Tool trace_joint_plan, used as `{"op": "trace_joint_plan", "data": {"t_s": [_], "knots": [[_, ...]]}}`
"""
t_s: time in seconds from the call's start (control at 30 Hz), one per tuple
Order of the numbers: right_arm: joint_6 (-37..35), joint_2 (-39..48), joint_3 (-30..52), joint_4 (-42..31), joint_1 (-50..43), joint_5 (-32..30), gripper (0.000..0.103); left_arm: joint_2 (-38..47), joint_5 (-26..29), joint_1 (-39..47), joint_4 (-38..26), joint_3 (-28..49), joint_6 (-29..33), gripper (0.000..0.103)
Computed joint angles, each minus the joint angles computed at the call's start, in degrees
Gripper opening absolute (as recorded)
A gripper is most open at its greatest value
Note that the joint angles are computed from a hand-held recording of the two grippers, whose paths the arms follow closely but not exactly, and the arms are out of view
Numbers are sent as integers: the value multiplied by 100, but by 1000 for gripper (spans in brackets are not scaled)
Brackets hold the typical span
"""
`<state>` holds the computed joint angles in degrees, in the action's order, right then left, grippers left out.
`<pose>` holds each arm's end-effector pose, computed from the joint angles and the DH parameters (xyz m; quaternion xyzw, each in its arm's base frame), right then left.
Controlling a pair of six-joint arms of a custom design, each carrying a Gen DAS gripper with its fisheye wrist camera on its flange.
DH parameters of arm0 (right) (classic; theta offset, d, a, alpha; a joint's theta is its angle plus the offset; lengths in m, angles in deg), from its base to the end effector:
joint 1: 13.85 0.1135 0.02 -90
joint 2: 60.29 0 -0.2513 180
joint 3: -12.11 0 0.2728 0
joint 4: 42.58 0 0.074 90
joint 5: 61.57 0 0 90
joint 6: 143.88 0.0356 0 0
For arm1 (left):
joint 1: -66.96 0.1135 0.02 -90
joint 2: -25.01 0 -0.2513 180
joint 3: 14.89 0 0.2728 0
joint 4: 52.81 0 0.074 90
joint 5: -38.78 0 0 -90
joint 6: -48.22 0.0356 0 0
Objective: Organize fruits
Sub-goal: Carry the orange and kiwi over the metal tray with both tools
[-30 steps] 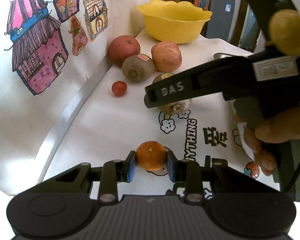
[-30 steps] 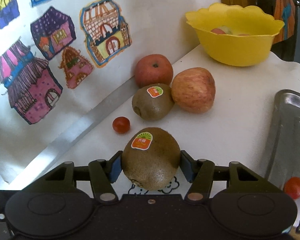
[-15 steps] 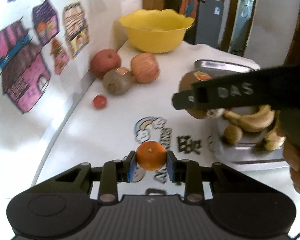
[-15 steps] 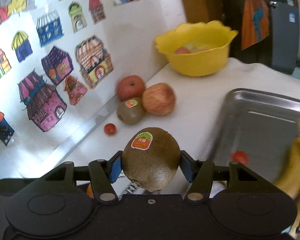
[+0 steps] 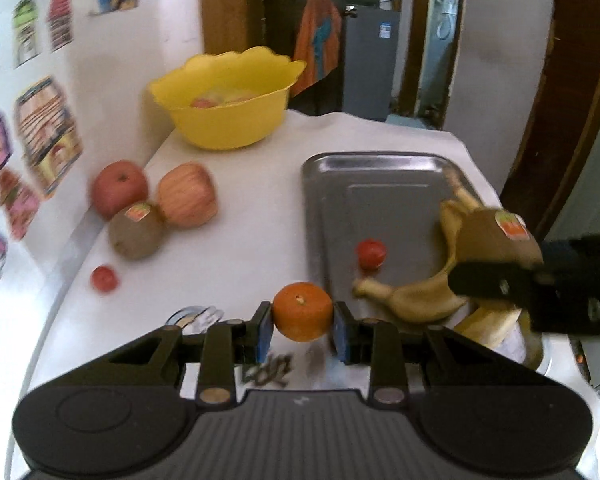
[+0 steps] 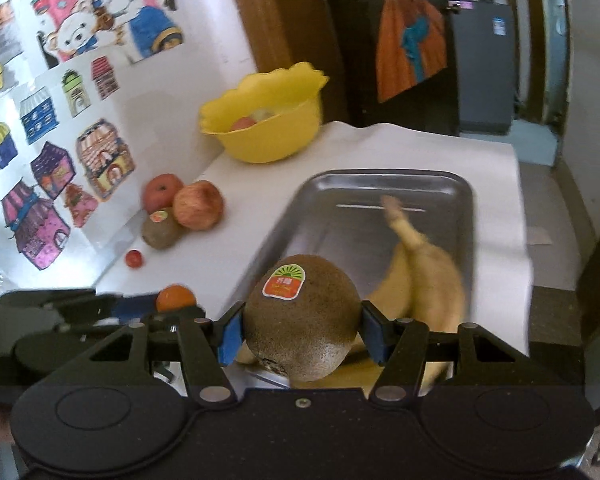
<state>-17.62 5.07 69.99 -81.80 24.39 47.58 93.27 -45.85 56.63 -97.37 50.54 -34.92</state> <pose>0.2111 0.1515 0.2281 0.0455 0.9174 0.0971 0.3832 0.2685 -0.0523 0.2529 0.1559 0.9176 -0.0546 0.3614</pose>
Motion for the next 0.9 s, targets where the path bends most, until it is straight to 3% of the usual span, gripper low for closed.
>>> {"op": "trace_joint_plan", "data": {"t_s": [0.43, 0.63, 0.9], "knots": [[-36, -1246, -718, -605, -502, -266, 61, 644, -562, -1023, 234, 320, -454, 34], [-35, -1336, -746, -686, -536, -421, 61, 703, -676, -1159, 164, 324, -610, 34], [-378, -956, -606, -269, -704, -675, 61, 685, -652, -1105, 76, 262, -595, 34]]}}
